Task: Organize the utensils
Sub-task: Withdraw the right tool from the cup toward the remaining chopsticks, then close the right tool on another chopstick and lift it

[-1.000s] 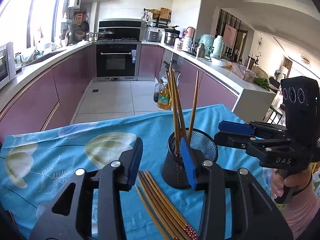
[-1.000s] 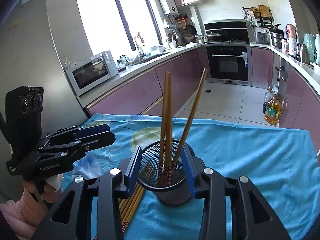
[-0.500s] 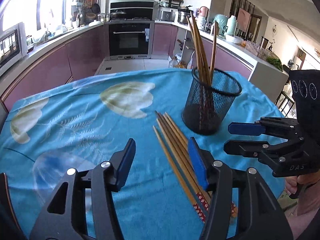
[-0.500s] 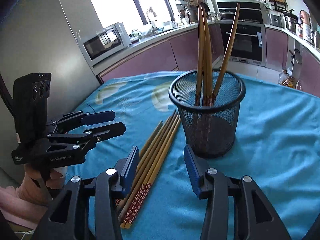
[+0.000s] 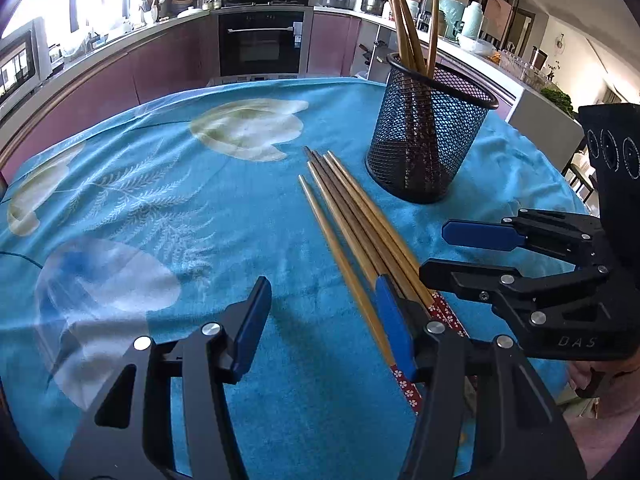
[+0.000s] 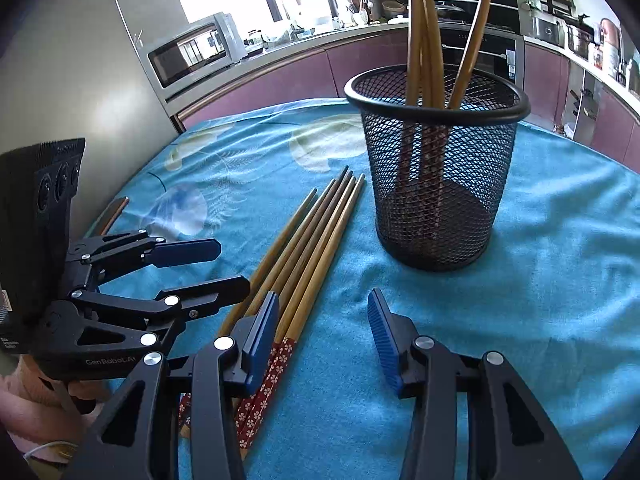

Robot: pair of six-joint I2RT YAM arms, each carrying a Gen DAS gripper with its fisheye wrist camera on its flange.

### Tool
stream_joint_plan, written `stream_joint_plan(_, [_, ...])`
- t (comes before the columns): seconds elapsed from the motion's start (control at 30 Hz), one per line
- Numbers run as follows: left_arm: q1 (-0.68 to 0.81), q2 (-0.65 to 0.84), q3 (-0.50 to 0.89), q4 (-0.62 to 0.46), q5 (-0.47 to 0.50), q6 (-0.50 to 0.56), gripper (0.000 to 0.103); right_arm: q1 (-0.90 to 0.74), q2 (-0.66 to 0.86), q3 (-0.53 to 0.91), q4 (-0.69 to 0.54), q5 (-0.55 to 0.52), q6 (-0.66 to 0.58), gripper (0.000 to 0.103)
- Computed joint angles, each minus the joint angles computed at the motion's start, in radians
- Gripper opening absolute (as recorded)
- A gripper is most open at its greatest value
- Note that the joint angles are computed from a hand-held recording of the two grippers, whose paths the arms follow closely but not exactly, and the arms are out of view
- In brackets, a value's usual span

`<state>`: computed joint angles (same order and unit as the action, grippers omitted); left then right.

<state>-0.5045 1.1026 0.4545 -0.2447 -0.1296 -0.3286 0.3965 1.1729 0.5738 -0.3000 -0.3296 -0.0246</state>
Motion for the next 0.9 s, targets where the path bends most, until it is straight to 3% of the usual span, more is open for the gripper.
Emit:
stream_joint_plan(0.53, [-0.014,0.033,0.009,0.005,-0.026,-0.003,0.050,0.039,0.000,-0.028,0.041,0.099,0.008,0.044])
stream_joint_plan(0.67, [-0.004,0.039,0.013,0.004,-0.025,0.001,0.042,0.037,-0.007,-0.027,0.031,0.110,0.001,0.043])
stream_joint_plan(0.9, [0.011,0.053,0.018,0.010,-0.023,0.016,0.039,0.080,0.030,-0.003,0.037,0.178,0.004,0.037])
